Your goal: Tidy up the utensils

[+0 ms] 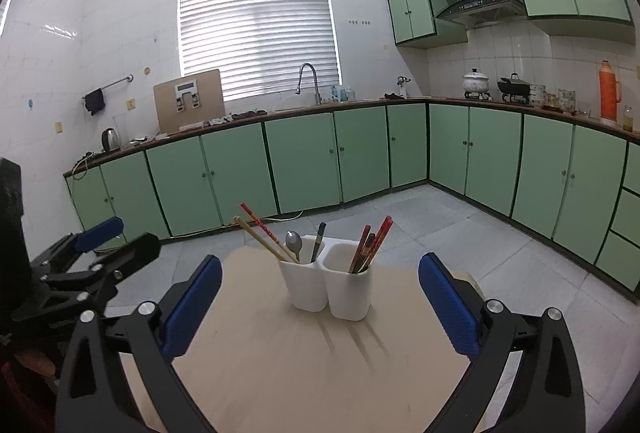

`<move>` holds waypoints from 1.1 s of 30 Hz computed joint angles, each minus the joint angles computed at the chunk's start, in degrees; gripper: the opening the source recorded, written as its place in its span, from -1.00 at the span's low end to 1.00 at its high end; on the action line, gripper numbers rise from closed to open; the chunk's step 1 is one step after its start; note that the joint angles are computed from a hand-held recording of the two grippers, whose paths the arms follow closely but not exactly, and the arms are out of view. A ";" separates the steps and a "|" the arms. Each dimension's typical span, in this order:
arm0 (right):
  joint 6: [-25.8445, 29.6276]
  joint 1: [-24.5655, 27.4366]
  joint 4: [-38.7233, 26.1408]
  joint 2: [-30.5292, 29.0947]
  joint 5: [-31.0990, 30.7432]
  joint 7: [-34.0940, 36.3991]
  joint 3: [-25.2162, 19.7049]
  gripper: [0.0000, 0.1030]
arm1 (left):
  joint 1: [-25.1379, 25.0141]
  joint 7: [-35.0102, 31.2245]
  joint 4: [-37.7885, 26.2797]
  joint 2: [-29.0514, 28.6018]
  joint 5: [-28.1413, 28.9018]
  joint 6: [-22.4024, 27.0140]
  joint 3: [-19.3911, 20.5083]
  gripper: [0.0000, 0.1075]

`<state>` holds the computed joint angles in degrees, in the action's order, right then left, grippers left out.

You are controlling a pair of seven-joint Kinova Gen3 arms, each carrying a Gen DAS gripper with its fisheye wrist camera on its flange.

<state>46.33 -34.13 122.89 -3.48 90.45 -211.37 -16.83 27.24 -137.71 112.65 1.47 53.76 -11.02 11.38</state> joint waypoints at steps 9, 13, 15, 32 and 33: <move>2.03 -1.60 0.34 -0.13 -1.09 0.95 -1.27 0.88 | -1.68 -1.76 2.67 -2.75 2.00 -0.59 2.51 0.80; 2.40 -2.14 0.60 -0.39 -1.29 0.91 -1.57 0.88 | -3.26 -2.56 3.42 -3.54 3.04 -0.65 4.37 0.80; 2.41 -2.25 0.67 -0.56 -1.29 1.09 -1.61 0.88 | -3.76 -2.21 3.70 -3.89 2.82 -0.70 4.92 0.80; 3.62 -3.07 0.85 -0.52 -1.02 0.54 -2.01 0.88 | -7.31 0.89 4.63 -5.11 -0.13 -0.31 7.70 0.80; 3.61 -3.07 0.85 -0.52 -1.02 0.54 -1.99 0.88 | -7.42 0.94 4.71 -5.19 -0.15 -0.35 7.81 0.80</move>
<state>49.94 -37.20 123.74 -3.99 89.43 -210.83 -18.82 19.82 -136.77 117.36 -3.71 53.61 -11.38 19.19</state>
